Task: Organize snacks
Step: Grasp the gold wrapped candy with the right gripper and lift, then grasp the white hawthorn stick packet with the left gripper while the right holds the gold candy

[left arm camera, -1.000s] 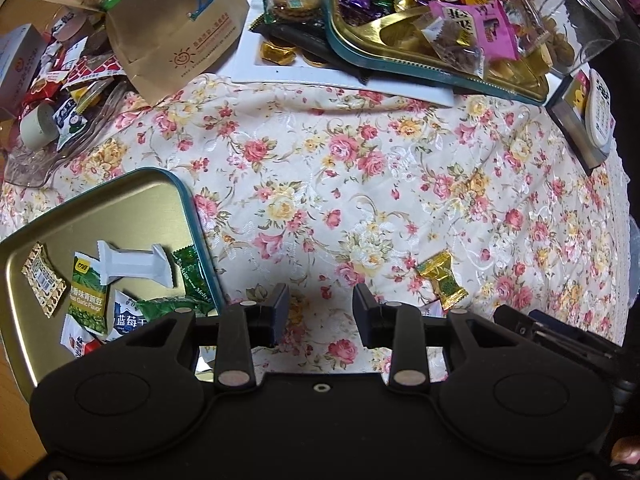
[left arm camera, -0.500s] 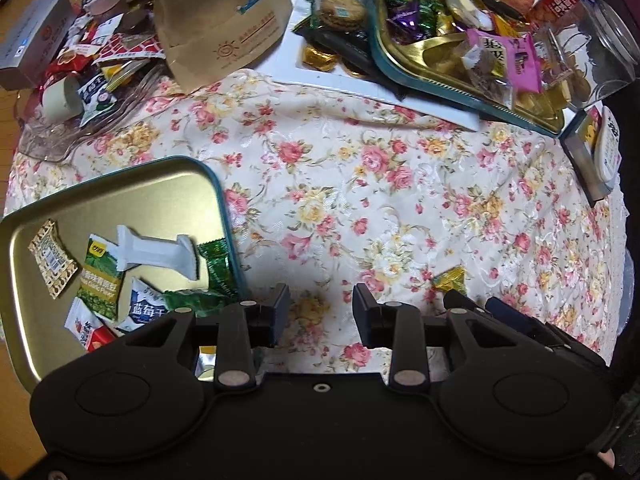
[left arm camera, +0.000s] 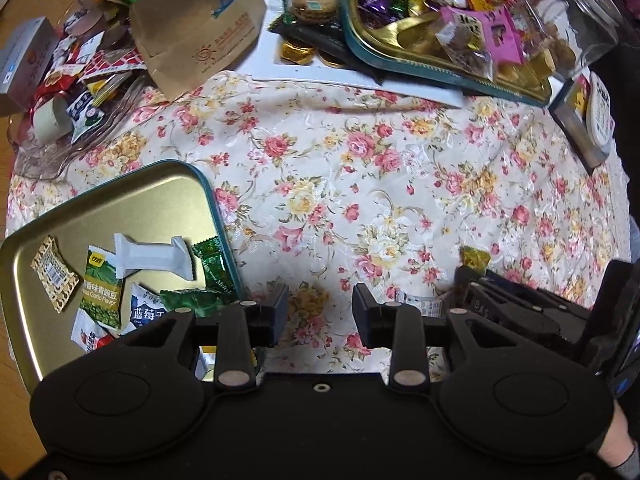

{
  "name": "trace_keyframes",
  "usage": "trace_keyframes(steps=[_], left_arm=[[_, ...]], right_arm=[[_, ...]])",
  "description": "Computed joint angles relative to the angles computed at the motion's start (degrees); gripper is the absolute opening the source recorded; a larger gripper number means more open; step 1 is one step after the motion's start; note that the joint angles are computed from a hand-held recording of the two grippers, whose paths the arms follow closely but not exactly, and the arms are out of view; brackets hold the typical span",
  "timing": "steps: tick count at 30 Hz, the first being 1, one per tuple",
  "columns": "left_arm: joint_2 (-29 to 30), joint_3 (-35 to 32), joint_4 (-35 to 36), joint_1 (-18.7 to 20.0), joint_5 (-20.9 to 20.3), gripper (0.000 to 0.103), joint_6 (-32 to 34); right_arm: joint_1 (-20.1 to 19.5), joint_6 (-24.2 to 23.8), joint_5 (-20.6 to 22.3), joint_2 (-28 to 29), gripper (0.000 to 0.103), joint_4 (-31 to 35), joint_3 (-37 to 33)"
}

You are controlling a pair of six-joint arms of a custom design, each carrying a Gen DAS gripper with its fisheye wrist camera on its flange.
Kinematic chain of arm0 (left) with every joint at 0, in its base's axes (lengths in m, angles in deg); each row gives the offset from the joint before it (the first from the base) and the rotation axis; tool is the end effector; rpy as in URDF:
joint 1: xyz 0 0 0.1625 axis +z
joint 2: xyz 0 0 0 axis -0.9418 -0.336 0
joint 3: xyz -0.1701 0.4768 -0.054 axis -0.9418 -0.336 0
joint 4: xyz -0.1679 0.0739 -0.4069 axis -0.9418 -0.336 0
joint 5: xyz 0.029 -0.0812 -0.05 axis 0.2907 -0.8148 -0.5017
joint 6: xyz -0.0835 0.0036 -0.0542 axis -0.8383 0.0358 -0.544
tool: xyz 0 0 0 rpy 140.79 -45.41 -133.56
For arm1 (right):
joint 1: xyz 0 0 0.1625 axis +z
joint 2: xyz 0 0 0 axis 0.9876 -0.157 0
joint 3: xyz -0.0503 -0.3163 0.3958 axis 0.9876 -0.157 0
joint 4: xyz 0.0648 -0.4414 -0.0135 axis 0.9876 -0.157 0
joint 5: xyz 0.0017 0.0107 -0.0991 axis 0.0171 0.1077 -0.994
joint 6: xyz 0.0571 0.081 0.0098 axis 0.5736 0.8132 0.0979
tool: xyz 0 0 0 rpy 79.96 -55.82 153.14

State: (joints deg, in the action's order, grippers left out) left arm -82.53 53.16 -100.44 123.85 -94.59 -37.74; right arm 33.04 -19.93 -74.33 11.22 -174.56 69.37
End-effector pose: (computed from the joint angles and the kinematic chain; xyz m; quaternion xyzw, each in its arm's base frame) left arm -0.1417 -0.5099 0.2532 0.0807 0.9387 -0.0289 0.3340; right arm 0.2753 -0.4733 -0.0039 -0.0677 -0.9098 0.1810 0.3673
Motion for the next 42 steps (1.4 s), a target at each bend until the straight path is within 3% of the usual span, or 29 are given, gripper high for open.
trace_keyframes(steps=[5,14,22,31,32,34,39,42], left_arm=[[1.67,1.59,-1.68,-1.75,0.08,0.043,5.62],[5.06,7.37,-11.24,-5.89,-3.48,0.044,26.69],[8.14,10.92,-14.8,-8.53,-0.31,0.044,36.23],[12.21,11.13,-18.27,-7.55,2.11,0.044,38.81],[12.64,11.0,-18.2,-7.25,2.23,0.05,38.45],[13.1,10.52,-18.06,-6.74,1.53,0.05,38.02],[13.94,8.53,-15.23,-5.65,-1.2,0.04,32.62],[14.04,6.79,-13.1,-4.44,-3.3,0.038,27.81]], right_arm=[[-0.82,2.45,-0.25,-2.12,0.021,0.64,1.65],[-2.72,8.56,1.08,-8.96,0.021,1.84,6.97],[-2.5,9.16,2.65,-11.68,0.022,0.5,8.67],[-2.2,9.55,4.02,-13.48,0.022,0.57,9.39],[-2.19,9.99,3.93,-13.66,0.022,0.76,9.53],[-2.34,10.58,3.65,-13.8,0.022,0.98,9.57],[-2.46,12.29,2.96,-13.73,0.022,1.99,9.27],[-2.43,13.05,2.52,-13.49,0.022,2.62,8.95]])
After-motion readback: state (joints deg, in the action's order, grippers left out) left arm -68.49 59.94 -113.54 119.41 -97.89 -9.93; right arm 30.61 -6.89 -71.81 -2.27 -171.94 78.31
